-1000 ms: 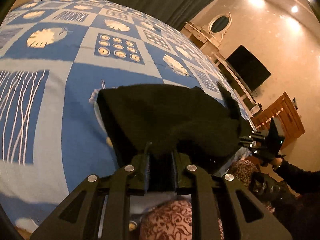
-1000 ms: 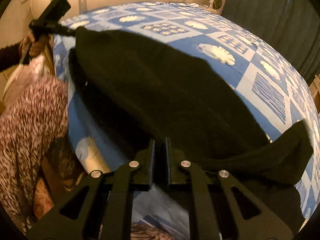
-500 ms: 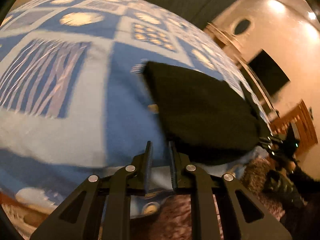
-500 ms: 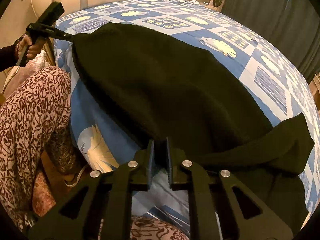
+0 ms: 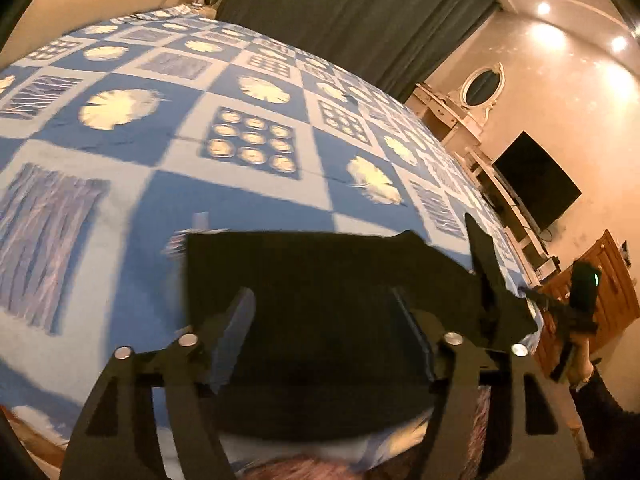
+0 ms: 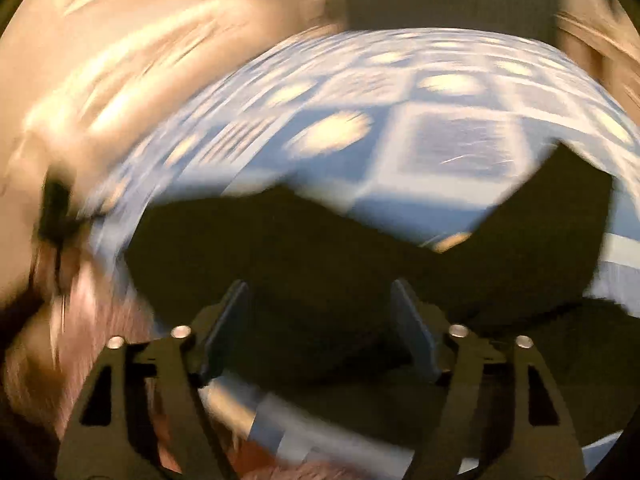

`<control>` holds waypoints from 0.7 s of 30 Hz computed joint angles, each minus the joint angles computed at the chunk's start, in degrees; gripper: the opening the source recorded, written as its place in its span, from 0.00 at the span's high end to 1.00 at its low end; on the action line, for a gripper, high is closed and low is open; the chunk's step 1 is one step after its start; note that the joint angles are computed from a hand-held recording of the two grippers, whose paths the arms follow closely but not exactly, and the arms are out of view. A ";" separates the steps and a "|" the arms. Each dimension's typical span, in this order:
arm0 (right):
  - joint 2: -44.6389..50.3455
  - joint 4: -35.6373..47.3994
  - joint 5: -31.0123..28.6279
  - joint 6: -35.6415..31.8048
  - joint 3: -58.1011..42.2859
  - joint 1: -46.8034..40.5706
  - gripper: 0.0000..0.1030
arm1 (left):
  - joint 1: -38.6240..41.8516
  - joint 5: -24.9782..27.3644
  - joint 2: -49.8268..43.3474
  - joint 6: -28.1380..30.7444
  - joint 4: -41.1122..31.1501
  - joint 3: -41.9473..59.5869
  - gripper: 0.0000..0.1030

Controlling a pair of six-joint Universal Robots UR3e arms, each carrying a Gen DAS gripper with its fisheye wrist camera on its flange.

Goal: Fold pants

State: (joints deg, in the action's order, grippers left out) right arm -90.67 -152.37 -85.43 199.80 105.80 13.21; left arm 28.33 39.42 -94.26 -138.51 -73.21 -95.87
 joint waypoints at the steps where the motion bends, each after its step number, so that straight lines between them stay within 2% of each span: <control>1: 0.08 2.71 -1.64 1.55 -2.57 -4.39 0.19 | -2.16 -0.16 -1.14 -3.09 2.50 -0.09 0.29; 3: 3.17 7.84 -4.22 3.60 -8.71 -10.10 0.19 | -7.18 0.87 -4.63 -10.84 8.37 0.33 0.29; 7: 18.29 19.03 -7.27 9.09 -28.26 -19.81 0.19 | -12.58 3.71 -8.15 -17.96 15.23 -1.85 0.29; 11: 35.44 31.94 -11.51 12.95 -50.70 -21.27 0.19 | -14.03 5.50 -6.68 -20.57 25.89 -9.31 0.26; 14: 46.89 42.77 -14.36 13.65 -67.32 -21.25 0.19 | -14.16 5.54 -5.93 -20.22 29.21 -11.77 0.24; 16: 50.92 47.34 -14.07 14.17 -72.49 -21.81 0.19 | -14.20 5.54 -6.13 -20.32 29.72 -11.85 0.24; 17: 50.85 47.00 -13.68 14.18 -72.02 -22.28 0.25 | -14.42 5.55 -6.52 -20.81 30.03 -11.54 0.23; 18: 50.15 46.61 -13.95 14.45 -70.89 -22.41 0.41 | -14.36 5.35 -6.59 -21.06 30.11 -11.59 0.22; 19: 48.45 45.85 -14.64 14.33 -68.38 -22.54 0.49 | -14.35 5.10 -6.67 -21.07 30.13 -11.62 0.21; 20: 45.72 42.69 -13.53 13.55 -63.47 -23.18 0.66 | -14.44 5.14 -6.68 -21.00 30.47 -11.80 0.20; 21: 42.19 39.01 -11.04 13.05 -57.47 -24.39 0.89 | -14.75 5.51 -6.88 -21.23 30.80 -11.52 0.20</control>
State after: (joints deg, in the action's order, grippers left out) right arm -48.48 -113.36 -96.47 212.85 48.33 -11.17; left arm 13.58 44.93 -101.14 -159.74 -42.41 -107.39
